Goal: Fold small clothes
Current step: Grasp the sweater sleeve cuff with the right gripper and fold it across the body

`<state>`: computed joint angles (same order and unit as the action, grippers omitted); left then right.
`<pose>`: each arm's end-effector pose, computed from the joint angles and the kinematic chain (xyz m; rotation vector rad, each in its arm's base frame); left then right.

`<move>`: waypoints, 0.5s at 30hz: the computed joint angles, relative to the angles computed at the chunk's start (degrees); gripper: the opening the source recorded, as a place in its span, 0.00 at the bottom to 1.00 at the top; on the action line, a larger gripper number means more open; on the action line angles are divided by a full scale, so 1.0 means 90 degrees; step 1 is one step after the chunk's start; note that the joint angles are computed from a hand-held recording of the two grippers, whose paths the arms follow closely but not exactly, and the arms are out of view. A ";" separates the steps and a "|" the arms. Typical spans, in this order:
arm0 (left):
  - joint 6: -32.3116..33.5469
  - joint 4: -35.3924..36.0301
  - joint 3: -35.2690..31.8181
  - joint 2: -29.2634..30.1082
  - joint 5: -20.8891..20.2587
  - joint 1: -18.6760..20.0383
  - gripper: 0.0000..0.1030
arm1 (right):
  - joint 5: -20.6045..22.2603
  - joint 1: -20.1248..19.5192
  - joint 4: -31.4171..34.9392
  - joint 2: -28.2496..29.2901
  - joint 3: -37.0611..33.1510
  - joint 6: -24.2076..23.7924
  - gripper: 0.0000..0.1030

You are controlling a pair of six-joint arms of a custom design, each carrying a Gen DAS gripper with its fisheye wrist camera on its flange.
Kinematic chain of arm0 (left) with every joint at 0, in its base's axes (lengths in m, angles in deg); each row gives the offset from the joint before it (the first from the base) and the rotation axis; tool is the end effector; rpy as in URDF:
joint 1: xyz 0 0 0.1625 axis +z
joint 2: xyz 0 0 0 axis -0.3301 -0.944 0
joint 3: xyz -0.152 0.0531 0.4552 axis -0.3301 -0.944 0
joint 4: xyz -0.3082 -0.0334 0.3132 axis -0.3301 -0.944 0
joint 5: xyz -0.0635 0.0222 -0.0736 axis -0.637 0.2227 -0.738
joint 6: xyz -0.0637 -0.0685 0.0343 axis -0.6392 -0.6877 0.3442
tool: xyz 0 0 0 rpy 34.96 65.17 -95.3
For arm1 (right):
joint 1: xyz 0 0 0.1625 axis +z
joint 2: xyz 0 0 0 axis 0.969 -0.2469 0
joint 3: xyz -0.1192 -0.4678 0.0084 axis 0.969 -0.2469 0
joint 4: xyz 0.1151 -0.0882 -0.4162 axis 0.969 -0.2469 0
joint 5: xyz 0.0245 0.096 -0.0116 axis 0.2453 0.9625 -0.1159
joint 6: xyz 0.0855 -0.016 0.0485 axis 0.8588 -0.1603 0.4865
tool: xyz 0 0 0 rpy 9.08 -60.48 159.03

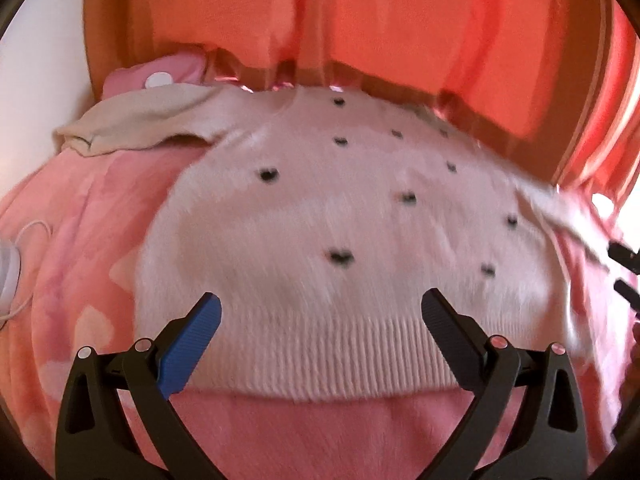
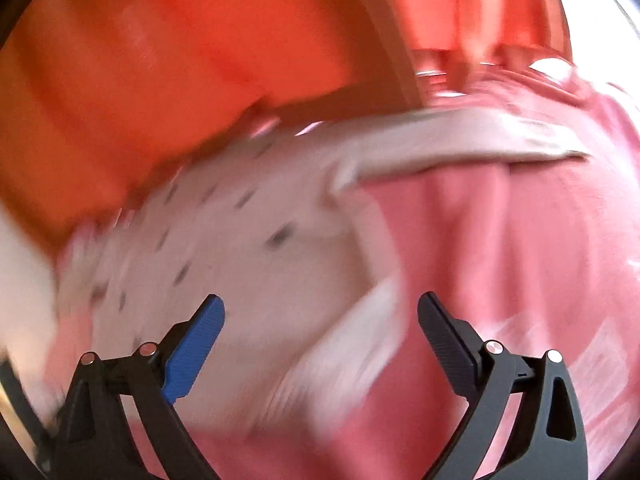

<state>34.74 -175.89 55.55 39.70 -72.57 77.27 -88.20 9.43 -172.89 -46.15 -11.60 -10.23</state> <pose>-0.2591 -0.8060 0.1012 0.2999 2.3286 -0.9663 0.0158 -0.8433 0.3788 -0.2517 -2.3174 1.1928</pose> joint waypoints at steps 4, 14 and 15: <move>0.0087 0.0266 -0.0830 0.0307 0.0201 0.0044 0.95 | 0.0026 -0.0735 0.0985 0.0140 -0.1227 0.1099 0.93; 0.0456 0.0911 -0.3073 0.1563 -0.0139 0.0230 0.95 | 0.0777 -0.1462 0.1929 0.1089 -0.3513 0.2593 0.32; 0.0483 0.0957 -0.3164 0.1626 -0.0155 0.0250 0.95 | 0.0631 -0.1396 0.2239 0.1294 -0.3964 0.2499 0.10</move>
<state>39.09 -167.27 27.07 54.33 -73.96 79.52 -82.52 -3.13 -152.74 -34.50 -47.28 12.26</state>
